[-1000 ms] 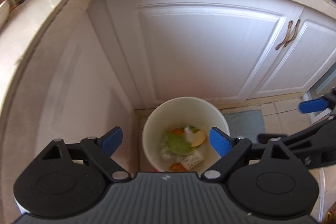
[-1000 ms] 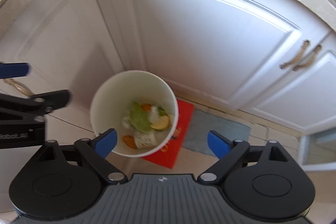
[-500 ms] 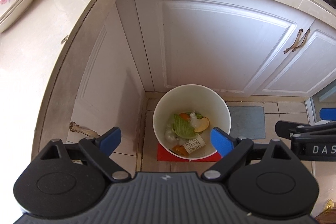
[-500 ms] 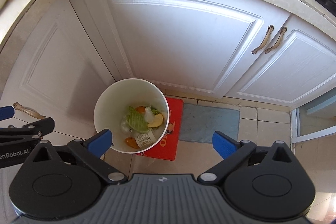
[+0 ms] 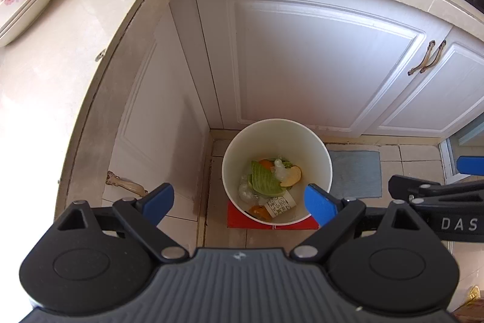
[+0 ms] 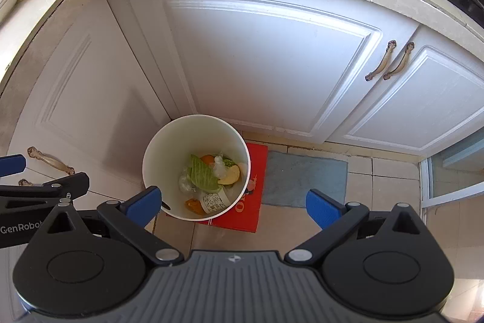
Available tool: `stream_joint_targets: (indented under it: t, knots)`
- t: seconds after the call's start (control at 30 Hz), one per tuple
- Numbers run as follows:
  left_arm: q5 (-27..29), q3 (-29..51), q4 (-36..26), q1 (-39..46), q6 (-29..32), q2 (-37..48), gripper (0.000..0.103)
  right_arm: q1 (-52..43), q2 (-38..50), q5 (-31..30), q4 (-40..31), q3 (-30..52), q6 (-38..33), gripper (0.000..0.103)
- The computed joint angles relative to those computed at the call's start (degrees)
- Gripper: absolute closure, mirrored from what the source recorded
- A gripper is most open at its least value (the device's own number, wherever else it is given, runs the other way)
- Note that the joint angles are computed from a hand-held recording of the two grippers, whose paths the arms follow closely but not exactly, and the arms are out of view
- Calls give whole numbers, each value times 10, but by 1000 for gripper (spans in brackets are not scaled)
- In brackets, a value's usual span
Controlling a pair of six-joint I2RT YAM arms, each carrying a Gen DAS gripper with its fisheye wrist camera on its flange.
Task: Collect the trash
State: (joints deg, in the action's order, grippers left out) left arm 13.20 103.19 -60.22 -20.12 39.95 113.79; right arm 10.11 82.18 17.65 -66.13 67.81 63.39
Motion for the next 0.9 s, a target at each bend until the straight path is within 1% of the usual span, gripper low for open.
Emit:
stream_joint_targets:
  t: [0.6,0.9]
  knots:
    - [11,16,-13,14,0,1,10,10,9,13,-12,27,-2,0]
    - [12,24,-19,15,0,6,10,10,5,14,-11,28,-6,0]
